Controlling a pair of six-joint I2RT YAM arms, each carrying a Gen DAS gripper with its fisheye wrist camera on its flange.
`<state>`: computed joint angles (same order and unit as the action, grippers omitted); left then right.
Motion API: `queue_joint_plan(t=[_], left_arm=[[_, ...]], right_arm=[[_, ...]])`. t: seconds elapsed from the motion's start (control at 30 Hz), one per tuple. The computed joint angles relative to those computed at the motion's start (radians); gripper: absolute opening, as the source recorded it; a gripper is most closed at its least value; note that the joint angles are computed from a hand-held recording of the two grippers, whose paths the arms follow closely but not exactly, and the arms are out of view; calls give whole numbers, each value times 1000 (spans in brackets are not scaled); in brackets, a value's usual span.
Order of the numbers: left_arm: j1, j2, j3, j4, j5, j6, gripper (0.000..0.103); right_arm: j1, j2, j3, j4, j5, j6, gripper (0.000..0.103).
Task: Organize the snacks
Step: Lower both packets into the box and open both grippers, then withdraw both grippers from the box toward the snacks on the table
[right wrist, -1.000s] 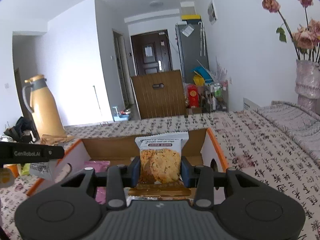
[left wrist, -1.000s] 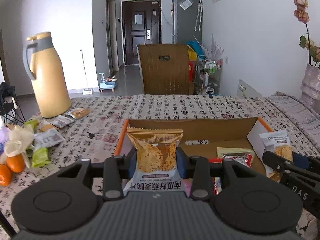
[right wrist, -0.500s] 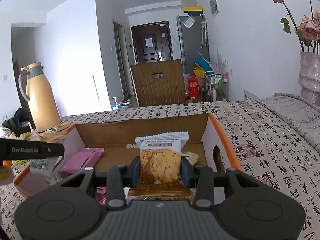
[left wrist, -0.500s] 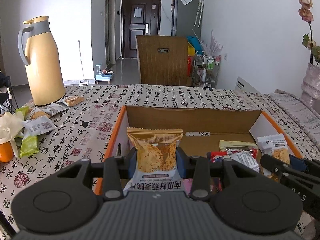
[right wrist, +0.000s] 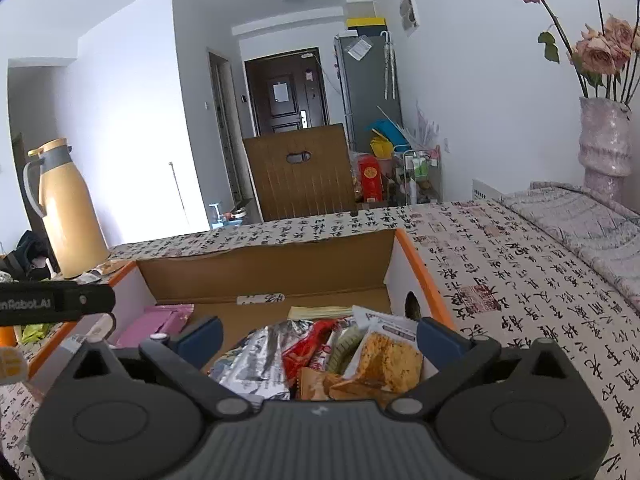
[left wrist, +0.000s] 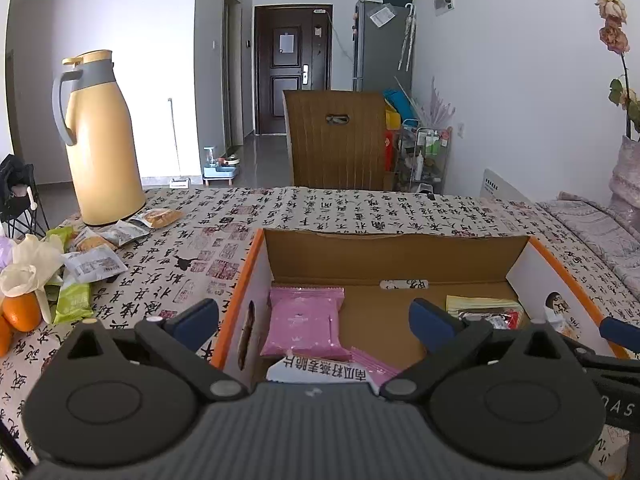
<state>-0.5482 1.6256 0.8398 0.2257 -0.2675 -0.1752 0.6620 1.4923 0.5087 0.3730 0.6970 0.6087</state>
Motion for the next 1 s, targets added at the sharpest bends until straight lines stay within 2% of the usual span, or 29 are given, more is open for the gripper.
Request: queue_joint_plan(t=[0.23,0.43,0.73,1.0], left_arm=[[-8,-12,-4,-5,-11,0,103],[-27,-61,-12,-24,-39,4,103],[-66,-186,-50,-86,-83,16,103],[-99,-313,-118,-140,-107,13,103]], right_arm=[[3,-22,-13,1,10,-3,103],[35,-77,-8,-51,54,-7,103],[126,-179,0,-183,146,11,103],[246,-253,11,-344,246,106,103]])
